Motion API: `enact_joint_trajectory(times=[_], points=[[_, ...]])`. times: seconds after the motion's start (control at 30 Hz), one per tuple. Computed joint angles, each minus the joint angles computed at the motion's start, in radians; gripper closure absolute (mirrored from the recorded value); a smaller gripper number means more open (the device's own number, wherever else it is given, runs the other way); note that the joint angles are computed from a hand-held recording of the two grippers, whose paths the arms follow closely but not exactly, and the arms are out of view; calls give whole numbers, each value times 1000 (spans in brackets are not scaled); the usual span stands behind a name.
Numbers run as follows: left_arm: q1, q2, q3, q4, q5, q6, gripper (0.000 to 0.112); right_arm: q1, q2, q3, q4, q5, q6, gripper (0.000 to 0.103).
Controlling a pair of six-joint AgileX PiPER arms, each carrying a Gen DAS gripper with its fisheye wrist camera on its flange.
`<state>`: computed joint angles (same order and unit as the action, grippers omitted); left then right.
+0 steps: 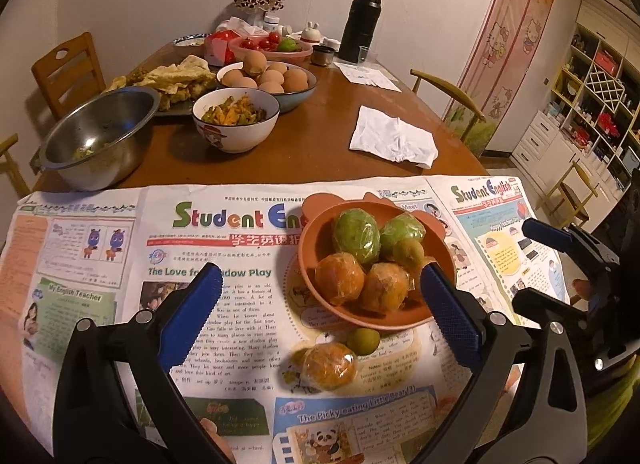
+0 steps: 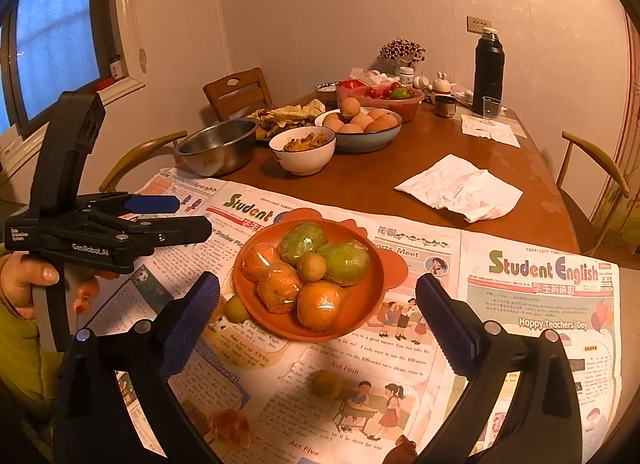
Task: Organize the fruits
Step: 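Withdraw both tools from the plate, then move both tools toward the remaining wrapped fruits on the newspaper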
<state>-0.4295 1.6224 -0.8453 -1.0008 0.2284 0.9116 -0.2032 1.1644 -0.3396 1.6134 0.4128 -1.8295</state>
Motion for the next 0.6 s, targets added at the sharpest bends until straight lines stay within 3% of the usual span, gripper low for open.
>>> enact_joint_trajectory(times=[0.6], points=[[-3, -72, 129, -37, -57, 43, 19, 68, -180, 122, -227, -34, 219, 5]])
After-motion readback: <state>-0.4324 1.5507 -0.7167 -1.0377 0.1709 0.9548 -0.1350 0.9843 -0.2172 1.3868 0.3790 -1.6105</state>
